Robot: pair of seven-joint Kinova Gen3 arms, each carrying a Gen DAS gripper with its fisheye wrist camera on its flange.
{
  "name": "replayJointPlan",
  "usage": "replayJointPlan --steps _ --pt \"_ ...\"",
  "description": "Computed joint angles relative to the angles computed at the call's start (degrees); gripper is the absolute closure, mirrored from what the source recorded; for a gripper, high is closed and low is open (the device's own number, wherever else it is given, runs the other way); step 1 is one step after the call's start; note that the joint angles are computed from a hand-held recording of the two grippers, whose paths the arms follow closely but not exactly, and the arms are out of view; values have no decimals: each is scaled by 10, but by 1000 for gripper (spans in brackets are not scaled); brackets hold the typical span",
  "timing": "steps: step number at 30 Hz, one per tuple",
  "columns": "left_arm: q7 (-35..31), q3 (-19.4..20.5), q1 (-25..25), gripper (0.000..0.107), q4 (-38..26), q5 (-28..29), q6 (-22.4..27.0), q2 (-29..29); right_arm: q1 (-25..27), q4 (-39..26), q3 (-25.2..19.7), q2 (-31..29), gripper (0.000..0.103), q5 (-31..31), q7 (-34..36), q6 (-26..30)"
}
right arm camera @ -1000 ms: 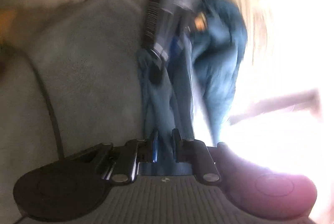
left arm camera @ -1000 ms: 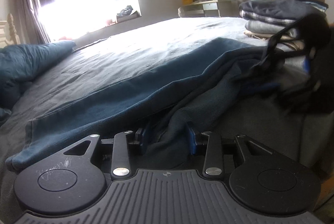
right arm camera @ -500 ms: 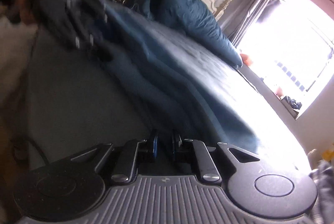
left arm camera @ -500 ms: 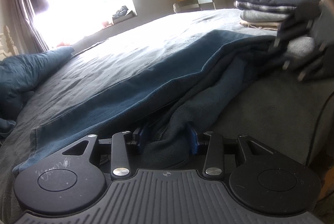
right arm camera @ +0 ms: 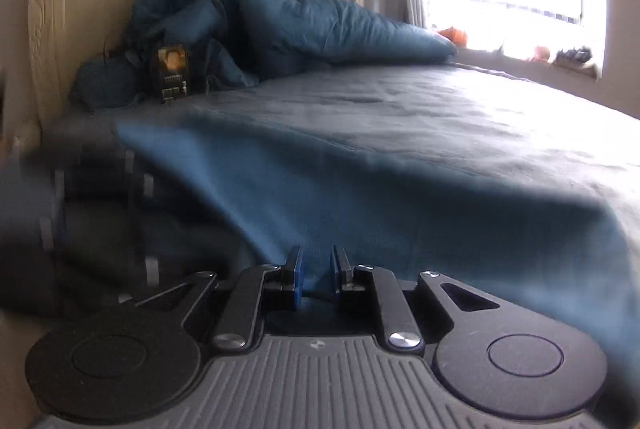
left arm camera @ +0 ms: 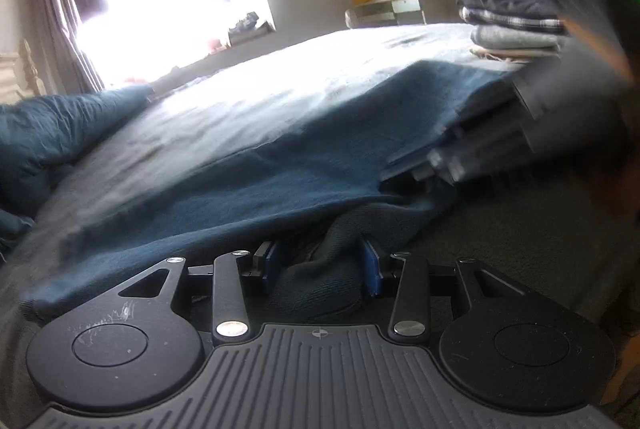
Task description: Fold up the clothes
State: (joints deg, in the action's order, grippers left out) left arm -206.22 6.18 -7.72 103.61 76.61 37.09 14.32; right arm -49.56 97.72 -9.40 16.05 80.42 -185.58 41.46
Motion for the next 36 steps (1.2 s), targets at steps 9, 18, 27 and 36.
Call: replayJointPlan --steps 9,18,27,36 --pt "138 -7 -37 67 -9 -22 81 -41 -1 -5 -1 25 88 39 -54 9" --pt "150 -51 60 67 -20 22 -51 11 -56 -77 42 82 84 20 11 69" --pt "59 -75 67 67 7 113 -26 11 -54 17 -3 -5 82 -49 0 156" --pt "60 -89 79 67 6 112 -23 9 -56 -3 -27 -43 69 -7 -22 211"
